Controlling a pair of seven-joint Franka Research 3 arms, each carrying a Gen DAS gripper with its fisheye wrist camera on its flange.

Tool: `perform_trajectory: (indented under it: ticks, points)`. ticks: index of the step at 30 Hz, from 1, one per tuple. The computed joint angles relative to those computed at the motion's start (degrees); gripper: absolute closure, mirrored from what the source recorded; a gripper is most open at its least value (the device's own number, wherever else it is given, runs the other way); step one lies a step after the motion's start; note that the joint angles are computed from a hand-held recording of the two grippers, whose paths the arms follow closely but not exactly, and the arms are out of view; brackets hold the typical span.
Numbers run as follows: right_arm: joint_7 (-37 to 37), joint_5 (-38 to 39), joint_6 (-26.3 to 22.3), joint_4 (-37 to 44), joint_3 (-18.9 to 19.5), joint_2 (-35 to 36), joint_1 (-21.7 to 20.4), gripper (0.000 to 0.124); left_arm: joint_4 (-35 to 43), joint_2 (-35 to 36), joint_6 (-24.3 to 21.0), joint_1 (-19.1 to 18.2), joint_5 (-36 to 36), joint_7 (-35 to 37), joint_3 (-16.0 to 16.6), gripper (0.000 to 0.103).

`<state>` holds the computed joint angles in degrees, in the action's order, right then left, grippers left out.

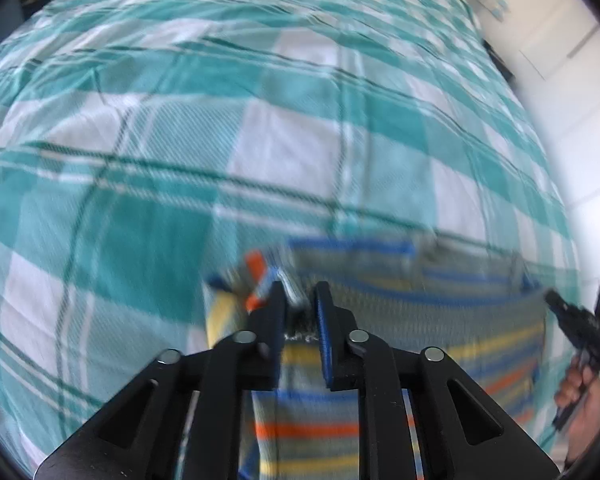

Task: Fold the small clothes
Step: 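Lift the hem with both tools and fold it over onto the collar, then open both tools and raise them away from the folded sweater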

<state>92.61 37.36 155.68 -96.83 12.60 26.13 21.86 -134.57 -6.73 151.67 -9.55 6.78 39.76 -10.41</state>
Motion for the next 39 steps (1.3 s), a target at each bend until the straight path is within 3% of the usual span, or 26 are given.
perform_trajectory:
  ticks: [2, 4, 7, 9, 11, 14, 16, 18, 21, 23, 25, 28, 32, 34, 39]
  points:
    - [2.01, 0.79, 5.71, -1.09, -0.64, 0.29, 0.71, 0.106, 0.99, -0.16, -0.35, 2.61, 9.7, -10.35, -1.08, 0.044]
    - [3.51, 1.76, 9.34, -2.42, -0.46, -0.23, 0.58, 0.102, 0.34, -1.91, 0.31, 4.07, 16.02, -17.82, -1.48, 0.041]
    - [4.16, -1.53, 10.39, -4.24, -1.41, -2.43, 1.48, 0.102, -2.5, -5.18, 2.56, 3.05, 14.73, -16.31, -0.72, 0.041]
    - [4.76, -7.04, 9.56, -6.18, -3.22, -4.97, 3.58, 0.102, -4.47, -7.77, 1.92, 2.48, 16.92, -16.12, -2.28, 0.041]
    - [3.08, -11.36, 8.94, -8.84, -3.3, -7.86, 4.78, 0.102, -7.55, -10.99, 2.42, 0.53, 18.47, -14.94, -4.03, 0.04]
    - [-7.44, -10.36, 8.14, -15.81, 1.14, -13.79, 3.88, 0.089, -12.78, -14.88, 3.31, -4.8, 17.53, -12.45, -6.63, 0.038]
    - [-13.47, -8.83, 7.87, -21.05, 2.51, -17.42, 4.74, 0.086, -14.76, -15.6, 0.56, -7.89, 17.06, -12.66, -9.36, 0.038]
    - [-14.9, -11.48, 7.74, -26.82, 1.99, -20.75, 7.19, 0.086, -16.05, -15.09, -4.17, -11.2, 15.64, -12.68, -11.05, 0.038]
    - [-1.43, -24.63, 3.74, -34.2, -1.17, -23.85, 9.96, 0.09, -19.19, -17.79, -9.36, -13.9, 15.68, -18.2, -13.46, 0.033]
    - [1.57, -25.01, 7.71, -40.51, -0.99, -28.35, 9.92, 0.089, -21.42, -21.62, -12.3, -16.85, 13.16, -20.72, -13.14, 0.033]
    - [11.01, -32.73, 6.14, -43.91, 0.09, -32.42, 8.56, 0.089, -22.26, -24.59, -15.57, -19.24, 11.13, -23.25, -13.42, 0.032]
    - [18.5, -36.31, 7.69, -49.35, 2.83, -38.32, 7.02, 0.085, -22.15, -25.8, -18.18, -21.15, 11.28, -27.5, -15.41, 0.024]
    - [26.97, -39.3, 10.2, -54.08, 7.03, -42.69, 5.5, 0.078, -20.05, -22.37, -20.79, -22.08, 14.19, -34.98, -18.65, 0.016]
    - [31.91, -42.7, 9.15, -54.78, 10.53, -44.15, 3.38, 0.075, -19.25, -20.28, -22.06, -22.57, 15.89, -39.1, -19.96, 0.012]
    - [41.82, -50.78, 11.56, -58.47, 16.41, -47.08, -0.98, 0.068, -21.84, -21.54, -21.0, -25.77, 16.75, -44.36, -18.22, 0.003]
